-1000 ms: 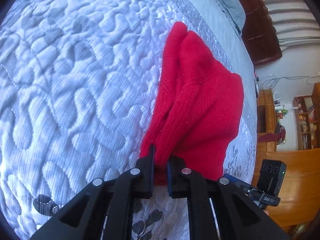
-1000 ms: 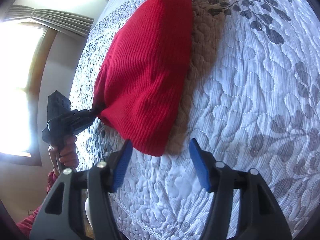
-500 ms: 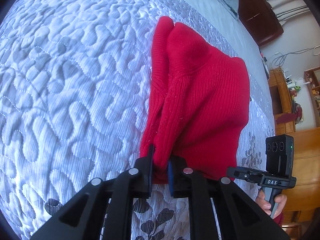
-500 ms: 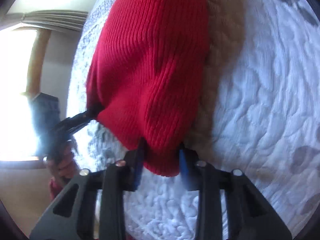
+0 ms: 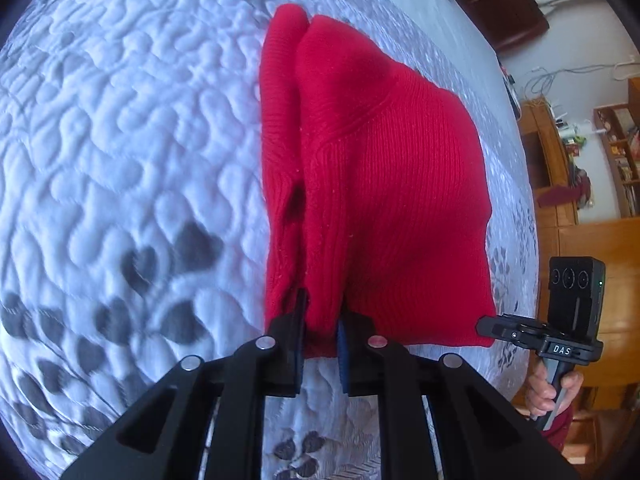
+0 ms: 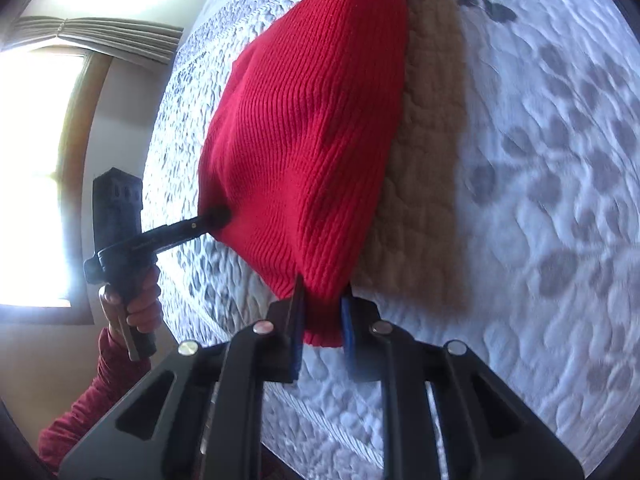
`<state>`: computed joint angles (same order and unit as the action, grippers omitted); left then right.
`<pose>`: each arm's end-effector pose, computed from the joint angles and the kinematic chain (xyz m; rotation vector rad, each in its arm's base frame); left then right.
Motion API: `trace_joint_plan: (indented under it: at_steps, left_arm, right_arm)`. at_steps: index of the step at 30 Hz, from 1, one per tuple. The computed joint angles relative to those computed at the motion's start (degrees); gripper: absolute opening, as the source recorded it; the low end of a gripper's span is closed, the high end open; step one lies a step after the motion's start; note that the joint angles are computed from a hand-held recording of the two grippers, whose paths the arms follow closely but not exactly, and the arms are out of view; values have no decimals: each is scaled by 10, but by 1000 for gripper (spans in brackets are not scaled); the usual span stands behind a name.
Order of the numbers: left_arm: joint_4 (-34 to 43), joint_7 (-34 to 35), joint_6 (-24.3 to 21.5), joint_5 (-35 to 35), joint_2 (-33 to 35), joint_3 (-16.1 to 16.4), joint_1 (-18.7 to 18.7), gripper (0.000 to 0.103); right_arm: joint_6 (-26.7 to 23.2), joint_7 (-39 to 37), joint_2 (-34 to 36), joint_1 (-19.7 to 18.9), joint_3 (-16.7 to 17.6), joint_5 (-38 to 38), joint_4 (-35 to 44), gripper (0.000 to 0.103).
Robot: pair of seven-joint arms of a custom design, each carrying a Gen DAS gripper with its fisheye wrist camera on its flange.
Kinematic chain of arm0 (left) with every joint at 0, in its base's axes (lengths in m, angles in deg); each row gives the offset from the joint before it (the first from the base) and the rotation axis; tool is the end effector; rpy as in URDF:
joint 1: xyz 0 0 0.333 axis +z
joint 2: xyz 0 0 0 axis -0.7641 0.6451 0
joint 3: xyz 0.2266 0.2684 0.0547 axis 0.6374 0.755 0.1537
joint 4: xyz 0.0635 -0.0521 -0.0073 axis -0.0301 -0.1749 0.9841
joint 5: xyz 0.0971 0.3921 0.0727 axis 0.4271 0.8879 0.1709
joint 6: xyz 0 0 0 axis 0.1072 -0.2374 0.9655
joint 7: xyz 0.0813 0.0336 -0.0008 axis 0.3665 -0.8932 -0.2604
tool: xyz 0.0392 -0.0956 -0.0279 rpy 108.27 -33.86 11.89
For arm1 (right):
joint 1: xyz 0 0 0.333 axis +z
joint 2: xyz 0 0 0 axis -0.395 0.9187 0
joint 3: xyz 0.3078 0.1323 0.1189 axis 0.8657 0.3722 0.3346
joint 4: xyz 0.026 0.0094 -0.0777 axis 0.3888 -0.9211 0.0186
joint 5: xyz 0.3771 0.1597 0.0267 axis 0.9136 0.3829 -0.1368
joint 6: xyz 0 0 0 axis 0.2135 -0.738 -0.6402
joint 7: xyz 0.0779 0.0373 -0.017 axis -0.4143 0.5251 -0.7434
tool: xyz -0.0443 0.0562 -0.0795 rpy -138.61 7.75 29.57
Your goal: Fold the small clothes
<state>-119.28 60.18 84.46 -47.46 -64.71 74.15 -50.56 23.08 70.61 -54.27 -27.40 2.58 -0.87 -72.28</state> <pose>0.6593 -0.1369 0.4296 2.0401 -1.8011 0.7317 0.6592 0.0150 0.4492 -1.9138 1.7264 0.5960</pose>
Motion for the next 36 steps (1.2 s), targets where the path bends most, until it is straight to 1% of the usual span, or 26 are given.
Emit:
trace_joint_plan:
  at_steps: [3, 6, 12, 15, 19, 21, 22, 23, 25, 26, 27, 28, 29, 32, 34, 36]
  left_arm:
    - [-10, -1, 0, -7, -8, -5, -5, 13]
    - [-17, -4, -11, -3, -19, -8, -13, 13]
    - [-46, -3, -29, 5, -52, -17, -42, 13]
    - [-61, 0, -39, 0, -67, -21, -56, 13]
    - [-90, 9, -39, 3, -90, -24, -76, 13]
    - [-97, 4, -26, 27, -93, -24, -88, 14]
    - [-94, 0, -18, 45, -92, -23, -93, 17]
    - [-101, 6, -16, 56, -98, -22, -95, 17]
    - [-88, -4, -30, 66, -95, -20, -97, 22]
    - [-80, -11, -43, 71, -97, -16, -95, 33]
    - [-72, -16, -53, 82, -99, -13, -93, 52]
    - [-69, -13, -52, 85, -105, -9, -89, 61]
    - [-74, -2, -43, 81, -114, -5, -83, 61]
    - [-62, -5, -27, 89, -112, 8, -68, 61]
    - [-27, -6, -26, 91, -82, 10, -60, 61]
    - [29, -41, -21, 129, -33, 11, -65, 61]
  right_arm:
    - [6, 0, -19, -5, -5, 8, -32, 14]
    - [15, -5, -46, -3, -13, 2, -63, 14]
    - [22, -3, -134, 6, -39, -37, -149, 14]
    - [22, -5, -189, 7, -58, -58, -207, 14]
    - [26, 3, -233, 15, -75, -71, -262, 14]
    - [40, 10, -235, 21, -78, -92, -277, 14]
    - [49, 14, -230, 25, -77, -96, -281, 15]
    - [57, 15, -223, 31, -75, -99, -279, 16]
    - [62, 17, -213, 38, -72, -103, -270, 25]
    - [61, 20, -212, 39, -72, -104, -265, 31]
    - [64, 17, -215, 40, -72, -109, -261, 40]
    - [71, 18, -216, 43, -70, -111, -257, 47]
    - [79, 13, -225, 42, -72, -112, -259, 54]
    - [80, -1, -228, 37, -85, -96, -242, 54]
    - [85, -3, -206, 34, -88, -90, -213, 55]
    - [90, 6, -181, 29, -86, -83, -186, 56]
